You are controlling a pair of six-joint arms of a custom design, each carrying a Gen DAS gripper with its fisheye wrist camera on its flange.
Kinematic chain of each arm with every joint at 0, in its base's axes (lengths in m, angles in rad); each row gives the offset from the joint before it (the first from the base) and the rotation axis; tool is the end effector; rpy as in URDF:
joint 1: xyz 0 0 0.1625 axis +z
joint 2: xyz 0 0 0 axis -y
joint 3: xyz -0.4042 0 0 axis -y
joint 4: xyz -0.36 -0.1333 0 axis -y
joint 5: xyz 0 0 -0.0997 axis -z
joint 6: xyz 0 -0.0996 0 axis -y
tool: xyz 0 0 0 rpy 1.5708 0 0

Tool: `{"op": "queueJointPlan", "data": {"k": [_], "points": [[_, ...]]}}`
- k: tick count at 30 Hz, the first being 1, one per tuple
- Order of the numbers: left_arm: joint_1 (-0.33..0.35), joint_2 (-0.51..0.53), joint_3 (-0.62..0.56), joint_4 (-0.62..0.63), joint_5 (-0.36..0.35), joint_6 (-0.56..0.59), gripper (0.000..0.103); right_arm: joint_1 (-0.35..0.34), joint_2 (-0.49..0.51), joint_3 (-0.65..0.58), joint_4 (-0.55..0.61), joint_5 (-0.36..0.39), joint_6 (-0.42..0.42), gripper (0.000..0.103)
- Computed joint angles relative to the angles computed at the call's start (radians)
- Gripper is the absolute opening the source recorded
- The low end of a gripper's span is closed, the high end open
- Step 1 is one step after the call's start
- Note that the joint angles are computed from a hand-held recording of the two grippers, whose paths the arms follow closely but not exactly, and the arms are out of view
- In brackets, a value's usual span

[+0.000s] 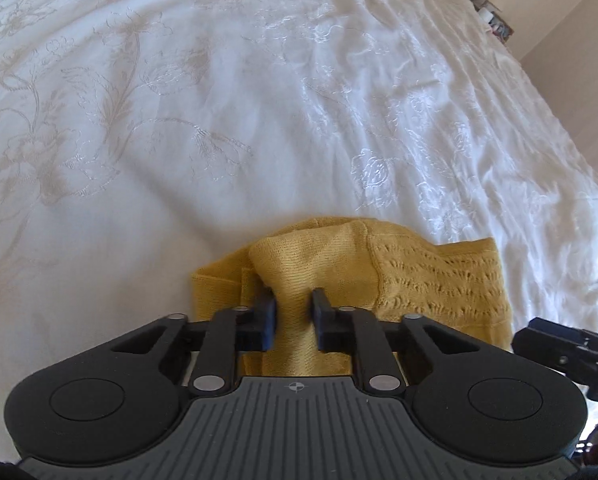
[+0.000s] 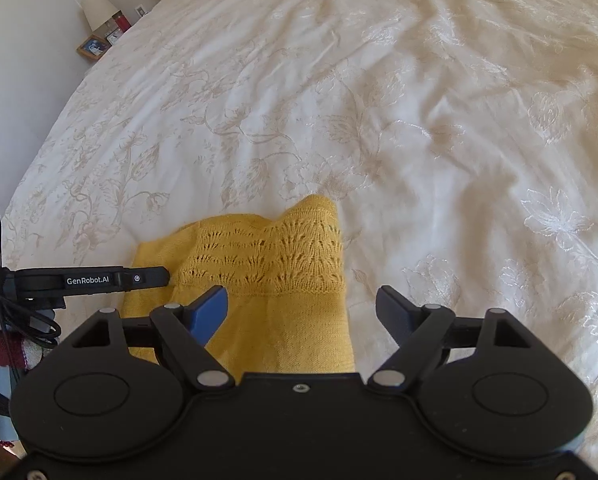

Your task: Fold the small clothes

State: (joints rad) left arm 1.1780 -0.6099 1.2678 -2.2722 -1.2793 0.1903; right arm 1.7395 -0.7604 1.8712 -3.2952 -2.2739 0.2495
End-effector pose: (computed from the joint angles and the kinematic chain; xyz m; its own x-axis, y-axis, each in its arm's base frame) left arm -0.1260 -0.7271 0.0829 -0.8013 0.5233 -0.2902 0.5438 0.8391 0.0116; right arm 0.1650 -0.5582 0.1138 -0.8232 0.4306 0.3701 0.0681 0.7220 -0.6885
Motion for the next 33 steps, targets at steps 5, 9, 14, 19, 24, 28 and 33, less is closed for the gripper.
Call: {"op": "queueJointPlan", "data": {"k": [5,9,14,19,24,28,33], "points": [[-0.007,-0.08,0.137,-0.188,0.068,0.002,0.006,0.002,0.009,-0.011,0.001,0.008,-0.025,0.083],[0.017,-0.064,0.092,-0.114,0.061,-0.01,0.009,-0.007,0.027,-0.042,0.004,-0.003,-0.054,0.091],[0.016,-0.034,0.041,-0.078,0.079,0.007,0.02,-0.059,0.071,-0.154,0.232,-0.084,-0.012,0.094],[-0.004,-0.081,0.08,-0.056,0.081,0.104,0.023,-0.084,0.085,-0.173,0.231,-0.076,-0.003,0.102],[-0.026,-0.179,0.208,-0.064,0.036,0.198,0.03,-0.046,0.068,-0.112,0.127,-0.074,-0.006,0.102],[-0.036,-0.254,0.328,-0.049,0.008,0.279,0.033,-0.019,0.046,-0.042,0.08,-0.063,0.022,0.102],[-0.029,-0.313,0.43,0.011,0.06,0.321,0.037,-0.016,0.02,0.033,0.166,-0.054,0.066,0.102]]}}
